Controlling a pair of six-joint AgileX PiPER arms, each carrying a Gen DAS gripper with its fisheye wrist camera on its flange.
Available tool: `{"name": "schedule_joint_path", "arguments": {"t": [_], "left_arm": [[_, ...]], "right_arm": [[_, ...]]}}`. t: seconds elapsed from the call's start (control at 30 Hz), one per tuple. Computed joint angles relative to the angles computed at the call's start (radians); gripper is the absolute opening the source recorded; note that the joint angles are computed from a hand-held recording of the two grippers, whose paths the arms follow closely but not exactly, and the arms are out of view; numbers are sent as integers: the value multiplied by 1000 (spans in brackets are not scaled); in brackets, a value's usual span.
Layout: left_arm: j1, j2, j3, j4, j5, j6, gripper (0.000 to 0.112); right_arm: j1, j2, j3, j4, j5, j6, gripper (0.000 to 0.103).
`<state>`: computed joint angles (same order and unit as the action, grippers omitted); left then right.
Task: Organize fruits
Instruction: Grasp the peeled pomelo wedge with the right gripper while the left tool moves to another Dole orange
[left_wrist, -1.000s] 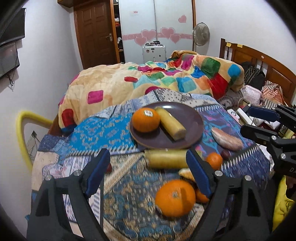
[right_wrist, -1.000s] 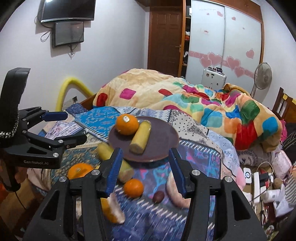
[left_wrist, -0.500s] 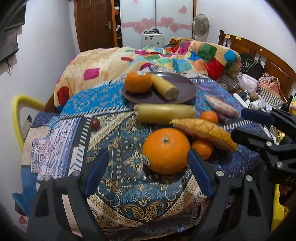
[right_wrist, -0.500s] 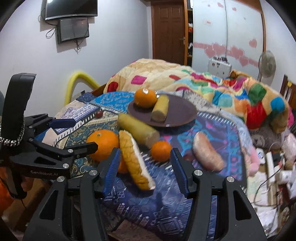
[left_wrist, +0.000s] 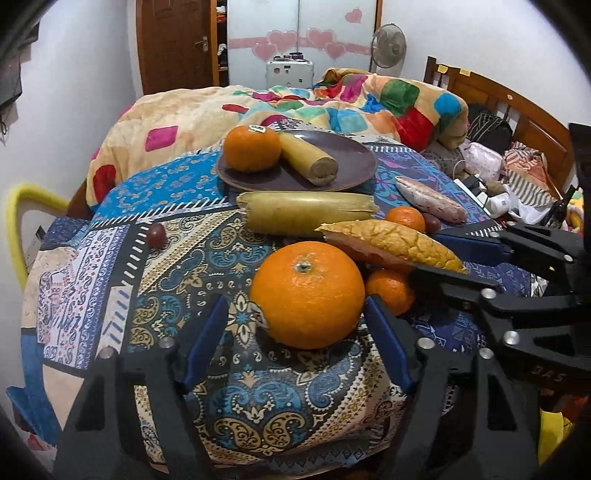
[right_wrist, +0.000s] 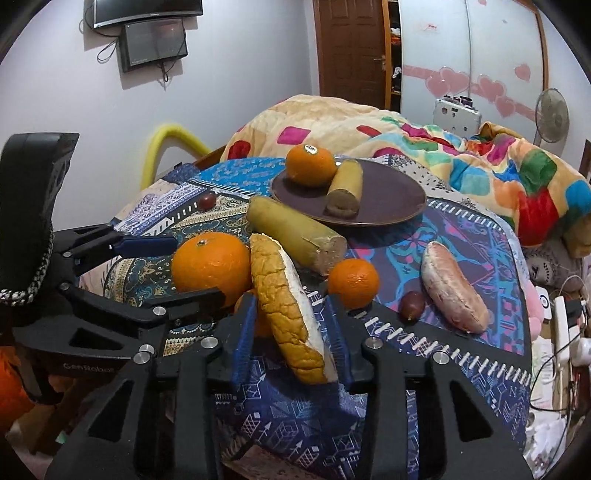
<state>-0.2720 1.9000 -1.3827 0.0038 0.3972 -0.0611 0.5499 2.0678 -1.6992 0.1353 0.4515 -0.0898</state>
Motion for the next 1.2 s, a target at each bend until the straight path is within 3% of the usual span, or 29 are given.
{"name": "schedule_joint_path", "arguments": {"t": [0.4, 0.67, 0.9, 1.2], "left_arm": [[-2, -1, -1, -33, -6, 32, 63], [13, -41, 45, 6, 2, 20, 63], [37, -53, 80, -55, -32, 88, 63], [32, -47, 61, -7, -38, 47, 62]], "right_arm": [[-36, -42, 72, 128, -31, -76, 26], [-38, -95, 147, 32, -49, -14, 26], [-37, -29, 52, 5, -2, 16, 27], [-64, -30, 54, 195, 2, -141, 22]]}}
